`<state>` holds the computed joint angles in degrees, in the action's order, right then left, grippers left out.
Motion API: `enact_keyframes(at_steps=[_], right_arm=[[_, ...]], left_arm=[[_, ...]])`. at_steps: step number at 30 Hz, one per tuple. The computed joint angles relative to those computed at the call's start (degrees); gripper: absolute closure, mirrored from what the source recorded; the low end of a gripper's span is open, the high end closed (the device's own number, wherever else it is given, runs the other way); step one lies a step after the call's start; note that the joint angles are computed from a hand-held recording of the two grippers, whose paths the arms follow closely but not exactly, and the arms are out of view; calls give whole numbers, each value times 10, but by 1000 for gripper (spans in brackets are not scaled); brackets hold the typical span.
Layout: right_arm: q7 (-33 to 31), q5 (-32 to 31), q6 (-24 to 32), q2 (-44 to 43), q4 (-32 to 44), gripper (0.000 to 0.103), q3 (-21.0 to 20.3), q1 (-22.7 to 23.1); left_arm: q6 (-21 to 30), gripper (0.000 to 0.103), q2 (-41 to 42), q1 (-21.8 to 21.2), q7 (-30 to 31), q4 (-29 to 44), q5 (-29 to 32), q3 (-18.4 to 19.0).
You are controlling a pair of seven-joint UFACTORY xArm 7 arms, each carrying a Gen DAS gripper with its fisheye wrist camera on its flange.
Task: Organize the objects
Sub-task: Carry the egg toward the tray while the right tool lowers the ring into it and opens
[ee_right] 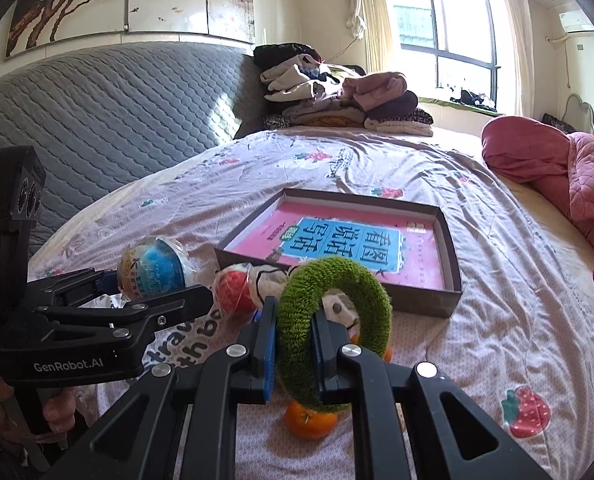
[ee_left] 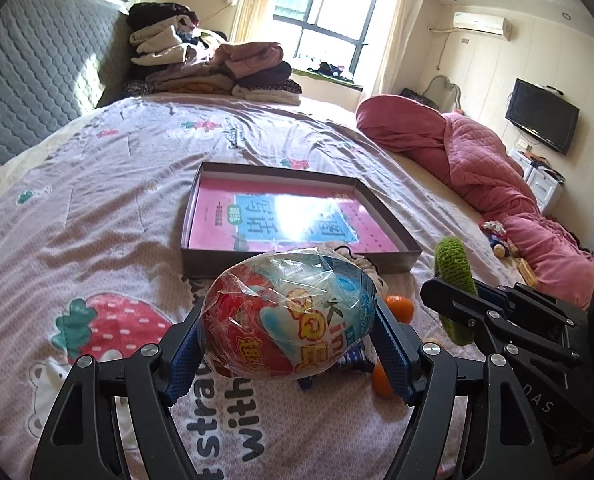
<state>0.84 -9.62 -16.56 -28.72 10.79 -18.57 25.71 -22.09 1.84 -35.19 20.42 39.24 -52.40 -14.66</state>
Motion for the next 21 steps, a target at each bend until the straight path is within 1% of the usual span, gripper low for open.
enact_keyframes(at_steps=[3,5,7,9,13,17,19,21], right_arm=[[2,-1,-7,4,6,88,-8,5],[3,-4,-10,8,8,88,-6,1],[5,-6,-12,12,10,88,-1,-5],[6,-11,-15,16,13,88,-2,-7],[11,-26,-21,31,26,88,-18,1],[24,-50,-32,50,41,88,-35,10],[34,-64,-38,58,48,88,-41,11],[45,-86,-45,67,55,88,-56,17]], left_arm=[[-11,26,11,-11,45,18,-44,2],[-11,26,16,-14,59,25,-54,5],[-8,26,19,-13,50,28,-43,8],[-5,26,25,-16,57,36,-48,14],[-7,26,33,-23,64,47,-49,24],[-5,26,38,-23,57,55,-42,31],[-8,26,43,-33,86,67,-72,39],[-10,26,47,-36,99,75,-84,42]])
